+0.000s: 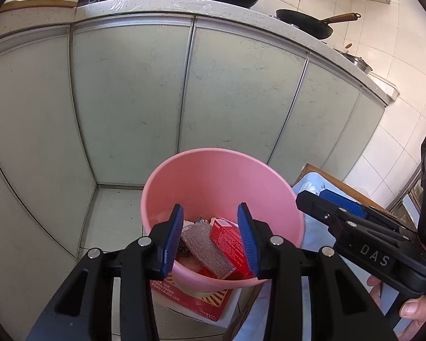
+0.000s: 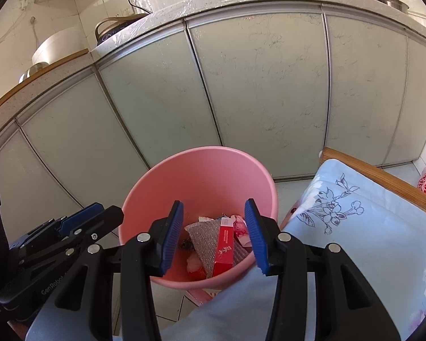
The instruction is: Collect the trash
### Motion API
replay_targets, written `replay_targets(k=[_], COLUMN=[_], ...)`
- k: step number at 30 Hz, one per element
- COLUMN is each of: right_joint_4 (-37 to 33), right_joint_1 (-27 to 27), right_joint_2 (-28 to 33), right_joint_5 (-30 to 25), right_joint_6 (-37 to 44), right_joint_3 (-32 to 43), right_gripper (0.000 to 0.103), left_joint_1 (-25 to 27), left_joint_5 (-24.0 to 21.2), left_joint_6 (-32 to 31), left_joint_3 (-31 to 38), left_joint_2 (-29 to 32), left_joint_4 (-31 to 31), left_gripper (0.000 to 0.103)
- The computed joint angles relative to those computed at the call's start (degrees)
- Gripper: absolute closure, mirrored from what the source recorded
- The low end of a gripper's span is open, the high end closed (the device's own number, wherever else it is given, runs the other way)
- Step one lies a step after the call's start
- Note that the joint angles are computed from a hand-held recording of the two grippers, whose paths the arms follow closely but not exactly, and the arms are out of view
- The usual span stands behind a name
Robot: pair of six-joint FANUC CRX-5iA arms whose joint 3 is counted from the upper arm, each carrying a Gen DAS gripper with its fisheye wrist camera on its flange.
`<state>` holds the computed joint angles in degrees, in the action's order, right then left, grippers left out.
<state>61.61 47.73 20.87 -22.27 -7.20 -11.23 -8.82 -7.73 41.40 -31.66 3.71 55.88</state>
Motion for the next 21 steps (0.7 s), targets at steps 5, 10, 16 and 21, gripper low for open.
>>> replay_targets(k=[5,10,16,21], right_joint_4=[3.51,4.65,5.38,6.56], right_joint_1=[0.40,1.39,2.94,3.73], right_joint_2=[-2.93,-5.55,-7.04,-7.97], right_joint_5=[-0.49,-2.07,-4.45,-5.31], right_joint_6=[-3.78,-5.31,-5.07,-6.04], right_joint_3=[-3.61,-6.58,-8.06,-8.88], right_gripper=[0.057,0.057,0.057,0.047], left_joint_1=[1.27,1.76,1.75,1.62], left_joint_5=[-1.17,-2.31,-3.30,-3.42], left_joint_6=[7.51,12.90,15.53,15.82], left_joint_3=[0.55,1.28,1.56,1.03], left_joint_2=[-1.72,-3.21,-4.86,-6.51], left_joint_4=[-8.87,-15.09,-18.72,-19.36], left_gripper=[0.064,0.064,0.064,0.064])
